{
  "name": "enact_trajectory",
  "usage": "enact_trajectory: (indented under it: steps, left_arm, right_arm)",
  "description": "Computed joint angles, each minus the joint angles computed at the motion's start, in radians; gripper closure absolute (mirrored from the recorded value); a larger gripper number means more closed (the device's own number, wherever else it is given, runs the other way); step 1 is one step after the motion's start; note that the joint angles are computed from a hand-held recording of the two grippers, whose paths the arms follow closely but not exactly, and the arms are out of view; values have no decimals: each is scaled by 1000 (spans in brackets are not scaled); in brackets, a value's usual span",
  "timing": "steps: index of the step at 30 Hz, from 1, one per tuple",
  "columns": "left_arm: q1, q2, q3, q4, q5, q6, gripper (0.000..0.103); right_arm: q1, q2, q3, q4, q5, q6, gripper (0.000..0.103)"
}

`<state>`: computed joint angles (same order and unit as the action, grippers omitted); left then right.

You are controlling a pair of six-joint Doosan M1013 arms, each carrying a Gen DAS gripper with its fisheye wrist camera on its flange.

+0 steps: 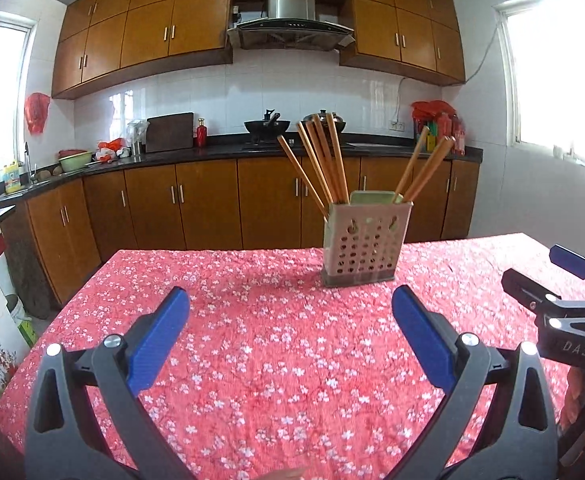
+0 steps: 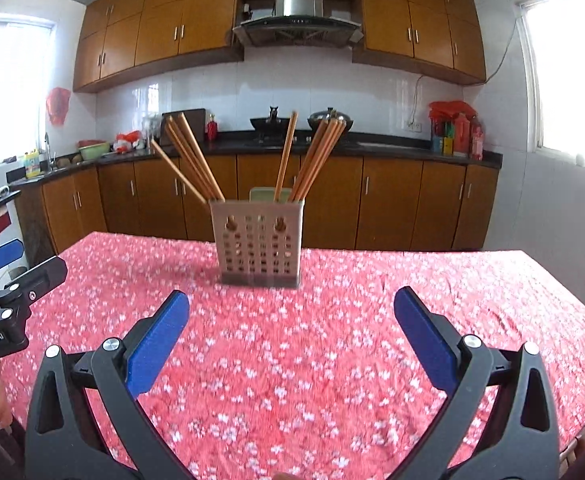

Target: Organize utensils

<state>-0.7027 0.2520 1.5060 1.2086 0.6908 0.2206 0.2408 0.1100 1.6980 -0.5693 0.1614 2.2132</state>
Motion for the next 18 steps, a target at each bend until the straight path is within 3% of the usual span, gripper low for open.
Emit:
enact_trajectory:
  steps: [4,18]
  left_arm:
    - [-4,8,3,-24,15,19,4]
    - [-9,16,19,-51,14,24,4]
  right_arm:
    - [-5,3,8,104,18,-75,2]
    - [-20,-3,38,184,42,-118,2]
